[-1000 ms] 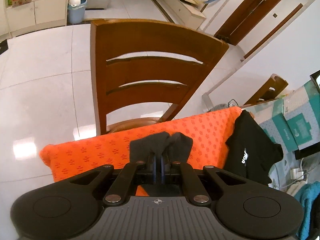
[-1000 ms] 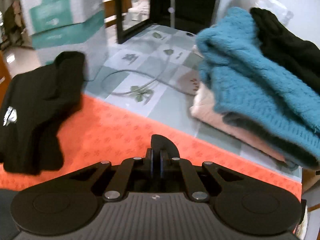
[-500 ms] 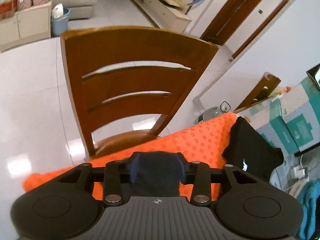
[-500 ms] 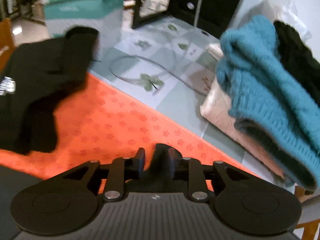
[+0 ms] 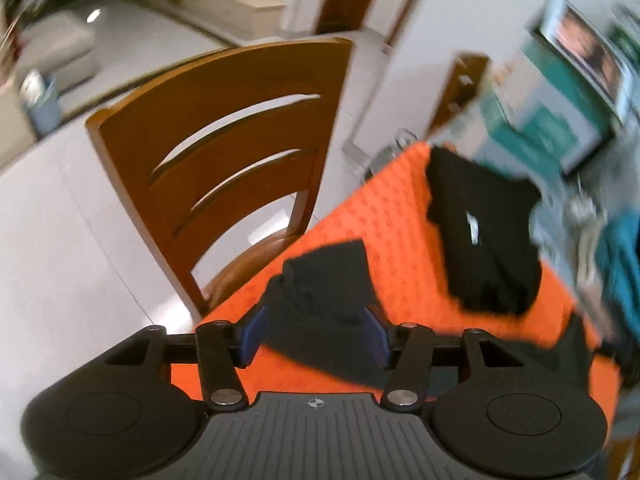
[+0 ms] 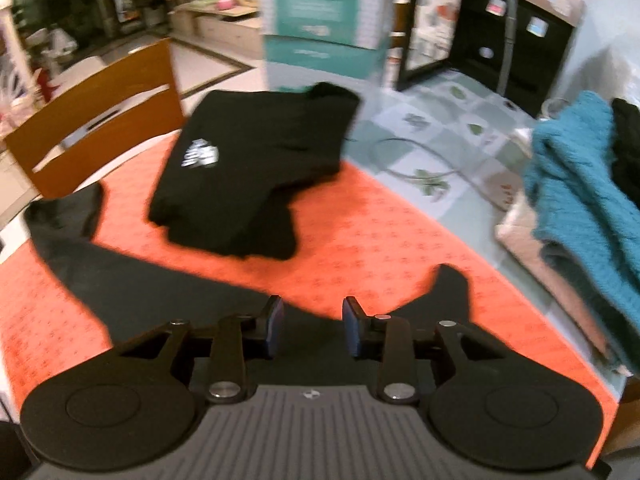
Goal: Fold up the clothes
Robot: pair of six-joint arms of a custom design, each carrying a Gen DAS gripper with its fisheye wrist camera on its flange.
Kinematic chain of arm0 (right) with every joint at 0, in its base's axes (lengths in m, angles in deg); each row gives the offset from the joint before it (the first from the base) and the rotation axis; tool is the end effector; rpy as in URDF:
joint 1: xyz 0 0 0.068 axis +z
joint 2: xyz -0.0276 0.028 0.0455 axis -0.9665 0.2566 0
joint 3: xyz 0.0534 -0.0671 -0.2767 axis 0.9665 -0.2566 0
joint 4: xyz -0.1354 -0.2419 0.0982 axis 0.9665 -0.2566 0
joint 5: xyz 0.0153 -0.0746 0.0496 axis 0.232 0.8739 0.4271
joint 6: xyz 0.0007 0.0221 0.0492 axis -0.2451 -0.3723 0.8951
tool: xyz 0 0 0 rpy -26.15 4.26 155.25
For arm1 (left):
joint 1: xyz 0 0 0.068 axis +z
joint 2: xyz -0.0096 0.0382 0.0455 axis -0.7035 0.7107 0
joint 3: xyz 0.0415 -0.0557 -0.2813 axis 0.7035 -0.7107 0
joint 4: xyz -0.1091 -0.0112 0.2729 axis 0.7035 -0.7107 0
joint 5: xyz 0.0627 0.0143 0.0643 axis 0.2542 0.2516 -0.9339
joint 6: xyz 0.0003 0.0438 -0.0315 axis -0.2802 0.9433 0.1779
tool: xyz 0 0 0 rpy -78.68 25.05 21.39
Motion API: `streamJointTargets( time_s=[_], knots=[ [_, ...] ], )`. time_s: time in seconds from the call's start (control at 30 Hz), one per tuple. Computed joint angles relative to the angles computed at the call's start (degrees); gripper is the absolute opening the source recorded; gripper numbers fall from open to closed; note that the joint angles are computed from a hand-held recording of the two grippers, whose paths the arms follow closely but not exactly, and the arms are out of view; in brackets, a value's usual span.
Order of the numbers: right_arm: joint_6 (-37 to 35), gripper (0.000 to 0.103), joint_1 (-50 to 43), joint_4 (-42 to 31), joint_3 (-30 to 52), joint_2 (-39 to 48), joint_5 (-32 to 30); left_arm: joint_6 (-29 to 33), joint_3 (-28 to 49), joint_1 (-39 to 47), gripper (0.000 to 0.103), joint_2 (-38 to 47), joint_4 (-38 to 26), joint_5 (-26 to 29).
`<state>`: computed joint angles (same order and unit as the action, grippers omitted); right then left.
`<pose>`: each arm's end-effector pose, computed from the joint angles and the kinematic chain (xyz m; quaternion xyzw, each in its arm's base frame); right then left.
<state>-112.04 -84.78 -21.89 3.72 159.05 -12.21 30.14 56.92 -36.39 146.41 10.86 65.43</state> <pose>0.3021 -0.0389 0.3183 -0.2036 0.9340 0.0824 0.2820 0.2015 0.0261 0.3485 -0.1896 0.9406 -0.0625 0.2745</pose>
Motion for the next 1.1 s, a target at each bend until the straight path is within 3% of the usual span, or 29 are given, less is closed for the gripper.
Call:
streamJointTargets(
  time_s=[0.13,0.4,0.77,1.1],
  knots=[
    [1.0,0.043,2.8,-1.5,-3.8,-4.8,-0.9,8.7,-0.5,1.5,0.06,-1.9,-2.2,2.0],
    [10.5,0.051,11.8,-2.7,-11.5,-16.2,1.0,31.6,-1.6,13.2,0.062,3.0,-3.2,13.3],
    [41.6,0.054,37.1,0.3,-20.0,-23.2,17.6,69.4,8.2,23.3,0.07,19.4,-6.5,22.8],
    [62.9,0.057,51.6,3.5,-23.4,-22.4,26.8,97.5,10.8,19.8,0.072,27.6,-7.8,21.7]
  ],
)
